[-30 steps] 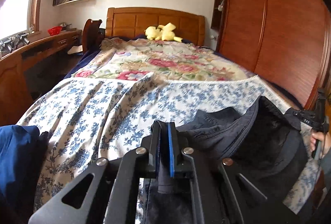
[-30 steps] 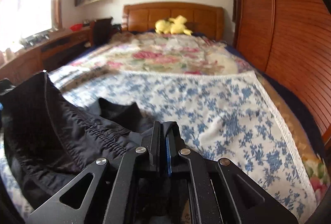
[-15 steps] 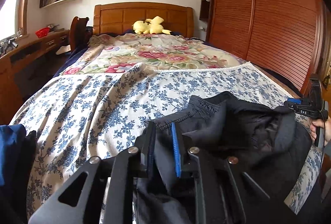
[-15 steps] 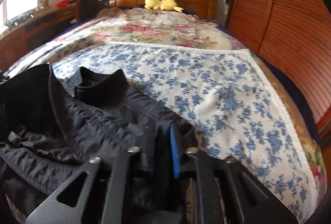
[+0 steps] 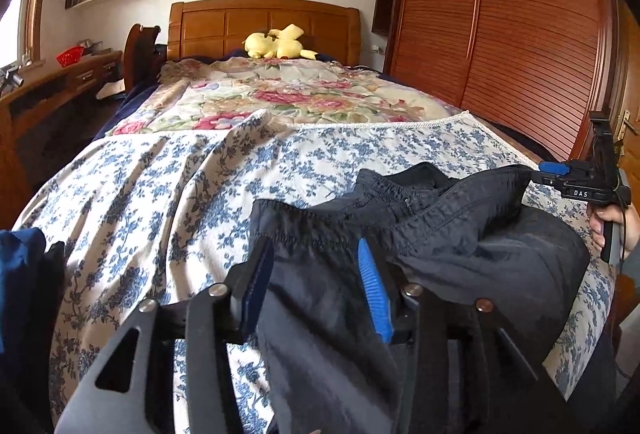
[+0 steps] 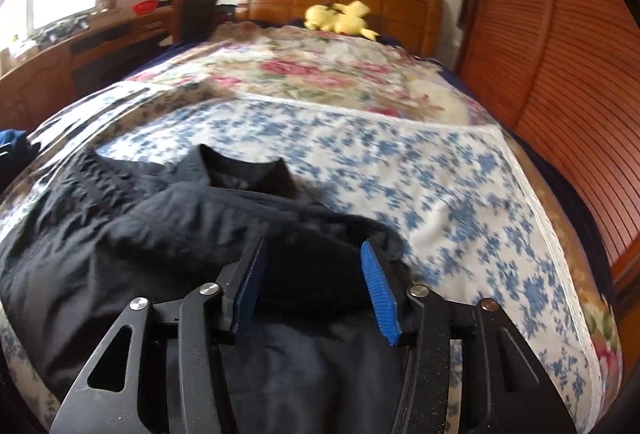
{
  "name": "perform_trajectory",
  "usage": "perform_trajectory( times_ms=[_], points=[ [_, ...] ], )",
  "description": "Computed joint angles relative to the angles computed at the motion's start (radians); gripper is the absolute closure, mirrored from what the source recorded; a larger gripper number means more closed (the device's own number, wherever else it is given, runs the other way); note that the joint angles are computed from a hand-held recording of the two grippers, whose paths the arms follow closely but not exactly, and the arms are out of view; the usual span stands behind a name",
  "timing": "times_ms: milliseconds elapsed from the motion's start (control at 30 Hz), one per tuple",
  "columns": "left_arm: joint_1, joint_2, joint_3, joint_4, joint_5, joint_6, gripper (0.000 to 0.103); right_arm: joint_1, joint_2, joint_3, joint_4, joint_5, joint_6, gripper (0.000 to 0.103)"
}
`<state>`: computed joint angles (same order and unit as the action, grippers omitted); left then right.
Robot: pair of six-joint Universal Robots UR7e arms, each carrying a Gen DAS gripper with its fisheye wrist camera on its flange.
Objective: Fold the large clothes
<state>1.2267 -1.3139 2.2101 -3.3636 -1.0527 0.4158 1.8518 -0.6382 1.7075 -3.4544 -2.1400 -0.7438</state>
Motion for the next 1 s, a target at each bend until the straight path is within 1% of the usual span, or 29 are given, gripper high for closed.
perform_trajectory(
  times_ms=[67,200,267,333,433,500,600,667,800,833,867,900,1000],
  points=[
    [0.013,0.001,-0.004,0.007,-0.003,-0.004,0.058,0.004,0.013,-0.009,-0.001,-0.003,-0.01,0.048],
    [0.028,0.006,-0.012,0.014,0.003,-0.009,0.057,-0.012,0.038,-0.036,-0.017,-0.04,-0.034,0.047],
    [0.036,0.014,-0.018,0.016,0.006,-0.009,0.057,-0.026,0.04,-0.044,-0.029,-0.053,-0.031,0.047],
    [0.041,0.023,-0.026,0.019,0.01,-0.011,0.057,-0.042,0.045,-0.067,-0.017,-0.071,-0.024,0.047],
    [0.047,0.036,-0.037,0.026,0.015,-0.009,0.057,-0.069,0.049,-0.11,0.061,-0.089,0.02,0.046],
    [0.049,0.047,-0.044,0.027,0.025,-0.009,0.057,-0.088,0.061,-0.157,0.134,-0.097,0.07,0.046],
    [0.052,0.063,-0.056,0.03,0.035,-0.008,0.057,-0.11,0.072,-0.204,0.225,-0.072,0.132,0.046],
    [0.056,0.072,-0.063,0.037,0.043,-0.008,0.057,-0.117,0.085,-0.22,0.239,-0.062,0.142,0.046],
    [0.061,0.084,-0.084,0.079,0.062,-0.029,0.057,-0.127,0.114,-0.24,0.265,-0.042,0.123,0.046],
    [0.059,0.09,-0.09,0.083,0.072,-0.03,0.057,-0.129,0.125,-0.243,0.259,-0.045,0.105,0.046],
    [0.057,0.095,-0.097,0.085,0.077,-0.03,0.057,-0.129,0.138,-0.239,0.23,-0.052,0.071,0.046],
    [0.055,0.097,-0.106,0.095,0.076,-0.034,0.057,-0.13,0.144,-0.234,0.209,-0.048,0.054,0.046],
    [0.056,0.104,-0.145,0.143,0.053,-0.043,0.057,-0.141,0.145,-0.224,0.185,-0.024,0.051,0.046]
  ],
)
